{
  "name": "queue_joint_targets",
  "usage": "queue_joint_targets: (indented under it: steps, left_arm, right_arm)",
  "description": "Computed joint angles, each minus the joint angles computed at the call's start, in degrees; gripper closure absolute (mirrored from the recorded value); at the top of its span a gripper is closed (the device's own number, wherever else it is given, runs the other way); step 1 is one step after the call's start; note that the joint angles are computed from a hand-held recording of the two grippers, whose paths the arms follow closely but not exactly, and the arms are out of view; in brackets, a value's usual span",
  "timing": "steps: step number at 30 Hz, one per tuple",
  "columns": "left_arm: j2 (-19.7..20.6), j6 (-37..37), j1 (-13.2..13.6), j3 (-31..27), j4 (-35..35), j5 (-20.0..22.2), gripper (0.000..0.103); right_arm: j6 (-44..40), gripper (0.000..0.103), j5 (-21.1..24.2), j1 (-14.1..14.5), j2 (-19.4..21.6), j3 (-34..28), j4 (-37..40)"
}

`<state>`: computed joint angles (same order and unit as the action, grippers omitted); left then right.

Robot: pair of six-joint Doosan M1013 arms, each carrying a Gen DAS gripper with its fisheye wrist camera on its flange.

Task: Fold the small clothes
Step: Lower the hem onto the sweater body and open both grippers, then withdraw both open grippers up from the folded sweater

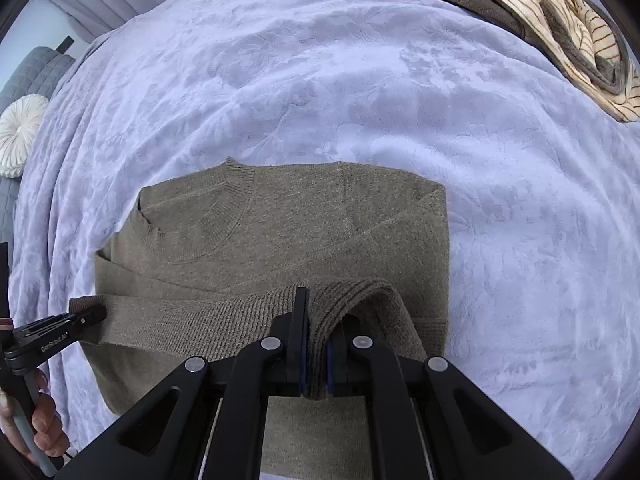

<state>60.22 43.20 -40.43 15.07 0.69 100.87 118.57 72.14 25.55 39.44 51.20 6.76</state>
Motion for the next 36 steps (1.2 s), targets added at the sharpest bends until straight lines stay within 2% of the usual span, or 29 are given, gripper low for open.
queue_joint_targets:
  steps: [5, 10, 12, 18, 22, 23, 24, 25, 26, 28, 32, 36]
  left_arm:
    - [-0.17, -1.01, 0.80, 1.44, -1.87, -1.61, 0.091]
    - [0.70, -1.76, 1.09, 0.66, -3.05, -1.37, 0.091]
    - [0.70, -2.51, 1.19, 0.79, -3.76, -1.79, 0.085]
    - [-0.70, -3.25, 1.82, 4.22, -6.22, -4.56, 0.085]
    - [-2.66, -4.60, 2.59, 8.01, -8.72, -7.94, 0.085]
    - [-3.57, -4.73, 2.96, 10.04, -9.33, -9.34, 0.080]
    - [-4.45, -4.56, 3.48, 11.97, -9.84, -10.56, 0.057]
    - [-4.76, -4.73, 3.40, 12.42, -8.93, -10.99, 0.043]
    - [-4.95, -4.62, 3.09, 12.34, -6.74, -10.92, 0.030]
    - [-4.47, -3.48, 2.46, 10.68, -3.07, -9.56, 0.030]
    - [-2.37, -1.34, 2.05, 6.10, -1.12, -6.11, 0.030]
    - [-1.90, -1.64, 1.90, 4.89, -0.33, -5.62, 0.030]
  right_arm:
    - [0.44, 0.096, 0.66, -0.40, 1.51, -1.31, 1.07]
    - [-0.08, 0.096, 1.12, -0.67, 2.54, -2.40, 1.86]
    - [-0.15, 0.096, 1.21, -0.80, 2.66, -2.43, 2.29]
    - [-0.03, 0.093, -0.90, -1.88, 2.27, -0.99, 6.56]
    - [-0.21, 0.083, -1.88, -2.08, 2.01, -0.50, 6.96]
    - [-0.35, 0.080, -1.92, -2.10, 2.02, -0.53, 7.03]
    - [-0.41, 0.073, -1.78, -2.04, 2.11, -0.73, 6.82]
    - [-0.40, 0.065, -1.83, -1.96, 2.11, -0.79, 6.54]
    - [-0.22, 0.063, -1.90, -1.83, 2.14, -0.97, 5.95]
    - [-0.07, 0.062, -2.04, -1.70, 2.13, -1.11, 5.40]
    - [-0.29, 0.062, -1.26, -1.58, 2.53, -1.89, 4.83]
    - [-0.05, 0.062, -1.60, -1.54, 2.48, -1.85, 4.46]
